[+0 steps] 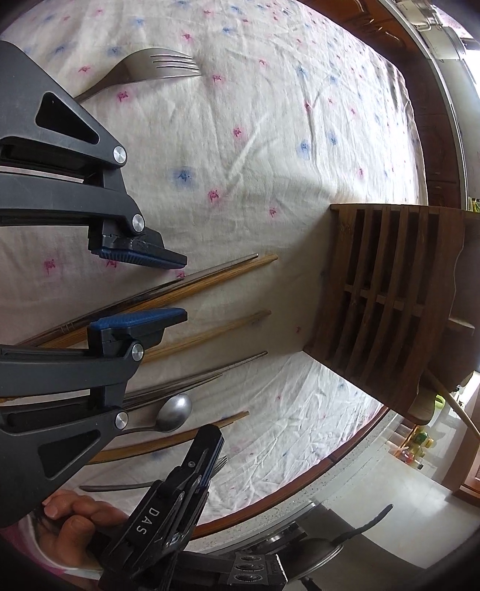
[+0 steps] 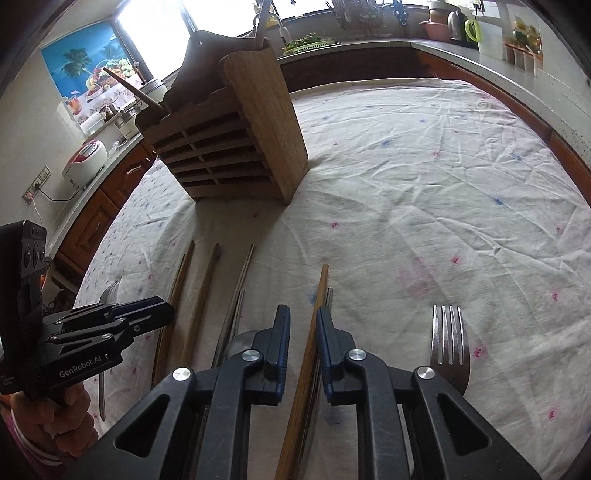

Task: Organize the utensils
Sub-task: 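Move both tools back down to the remaining chopsticks on the cloth, then close the left tool on a wooden chopstick while the right tool grasps another chopstick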

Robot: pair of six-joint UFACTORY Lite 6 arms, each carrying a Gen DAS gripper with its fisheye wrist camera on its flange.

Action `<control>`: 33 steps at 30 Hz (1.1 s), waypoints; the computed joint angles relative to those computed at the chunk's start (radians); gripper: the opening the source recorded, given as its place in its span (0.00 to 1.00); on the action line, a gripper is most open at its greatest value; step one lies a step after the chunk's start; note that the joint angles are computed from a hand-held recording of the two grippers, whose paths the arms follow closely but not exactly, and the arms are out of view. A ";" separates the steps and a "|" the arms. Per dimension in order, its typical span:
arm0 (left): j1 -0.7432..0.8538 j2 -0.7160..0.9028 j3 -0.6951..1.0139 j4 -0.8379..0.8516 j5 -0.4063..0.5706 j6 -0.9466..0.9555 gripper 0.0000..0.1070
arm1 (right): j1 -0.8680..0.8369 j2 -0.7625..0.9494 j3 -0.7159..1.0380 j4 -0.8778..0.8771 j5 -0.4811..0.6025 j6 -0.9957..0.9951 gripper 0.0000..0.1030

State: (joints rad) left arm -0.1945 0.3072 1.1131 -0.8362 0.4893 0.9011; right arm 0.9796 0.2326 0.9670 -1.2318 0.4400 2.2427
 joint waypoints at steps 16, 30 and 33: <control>0.049 0.056 0.083 0.041 0.033 -0.035 0.18 | -0.065 0.046 0.039 0.040 -0.062 -0.086 0.11; 0.024 0.127 0.204 0.119 0.091 -0.151 0.10 | -0.071 0.028 0.016 0.004 -0.080 -0.040 0.10; 0.022 0.139 0.228 0.115 0.102 -0.151 0.10 | -0.075 0.016 -0.002 -0.030 -0.092 -0.001 0.10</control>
State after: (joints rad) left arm -0.1729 0.4465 1.3408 -0.7214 0.5916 0.7501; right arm 0.9042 0.2482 0.9646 -1.2618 0.3475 2.2413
